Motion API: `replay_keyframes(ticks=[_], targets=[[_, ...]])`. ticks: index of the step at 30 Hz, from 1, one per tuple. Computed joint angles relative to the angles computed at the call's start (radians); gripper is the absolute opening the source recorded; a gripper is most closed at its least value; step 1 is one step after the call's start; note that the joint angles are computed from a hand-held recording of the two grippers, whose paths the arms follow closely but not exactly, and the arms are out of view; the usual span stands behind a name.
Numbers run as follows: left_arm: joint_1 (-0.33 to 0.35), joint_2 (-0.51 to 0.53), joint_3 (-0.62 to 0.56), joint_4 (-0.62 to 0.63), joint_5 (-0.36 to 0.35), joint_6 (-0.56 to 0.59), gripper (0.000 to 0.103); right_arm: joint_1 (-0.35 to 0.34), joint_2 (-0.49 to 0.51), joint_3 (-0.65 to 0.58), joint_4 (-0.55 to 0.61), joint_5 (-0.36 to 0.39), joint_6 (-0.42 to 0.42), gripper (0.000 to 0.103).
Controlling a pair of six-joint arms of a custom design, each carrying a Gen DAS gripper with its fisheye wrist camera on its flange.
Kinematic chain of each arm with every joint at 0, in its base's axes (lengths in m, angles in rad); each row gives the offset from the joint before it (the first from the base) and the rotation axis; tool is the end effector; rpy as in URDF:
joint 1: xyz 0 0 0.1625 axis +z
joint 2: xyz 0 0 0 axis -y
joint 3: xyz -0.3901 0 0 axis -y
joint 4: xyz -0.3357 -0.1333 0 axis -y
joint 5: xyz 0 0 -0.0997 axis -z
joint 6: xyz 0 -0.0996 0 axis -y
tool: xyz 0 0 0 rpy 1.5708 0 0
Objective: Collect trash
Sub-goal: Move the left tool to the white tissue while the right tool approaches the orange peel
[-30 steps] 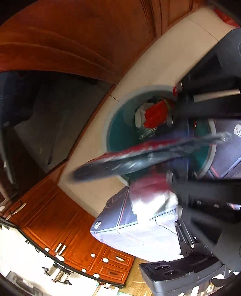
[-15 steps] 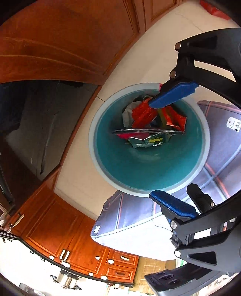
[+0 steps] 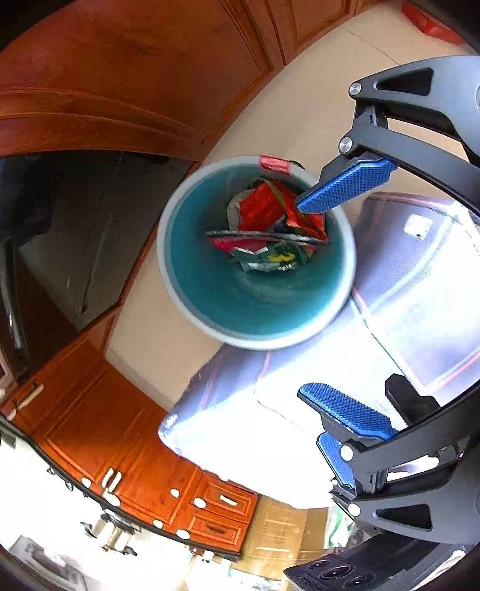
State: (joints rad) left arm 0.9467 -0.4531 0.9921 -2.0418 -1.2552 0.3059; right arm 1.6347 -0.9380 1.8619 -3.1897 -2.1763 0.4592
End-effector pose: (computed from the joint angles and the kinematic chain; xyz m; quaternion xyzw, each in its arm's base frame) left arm -0.2944 -0.6899 0.0597 0.4474 0.8798 0.0083 0.1604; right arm 0.1123 -0.5560 0.2101 -0.2758 -0.8601 0.3865 0.1867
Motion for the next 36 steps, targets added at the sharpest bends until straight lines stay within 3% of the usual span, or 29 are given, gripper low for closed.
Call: replay_keyframes(ticks=[7, 11, 15, 21, 27, 36], targets=[[0.013, -0.176, 0.213, -0.113, -0.009, 0.005, 0.097, 0.101, 0.027, -0.001, 0.019, -0.037, 0.037, 0.090], [0.040, -0.285, 0.342, -0.195, 0.000, 0.039, 0.099, 0.160, 0.074, -0.033, 0.045, -0.051, 0.051, 0.096], [0.084, -0.399, 0.434, -0.239, 0.026, 0.055, 0.099, 0.194, 0.141, -0.108, 0.135, -0.001, 0.045, 0.097], [0.164, -0.543, 0.519, -0.276, 0.078, 0.048, 0.099, 0.217, 0.274, -0.250, 0.267, 0.083, 0.030, 0.097], [0.244, -0.630, 0.532, -0.282, 0.126, 0.027, 0.099, 0.225, 0.387, -0.348, 0.336, 0.147, 0.026, 0.097], [0.335, -0.695, 0.609, -0.305, 0.148, -0.022, 0.099, 0.219, 0.452, -0.353, 0.272, 0.164, 0.056, 0.097]])
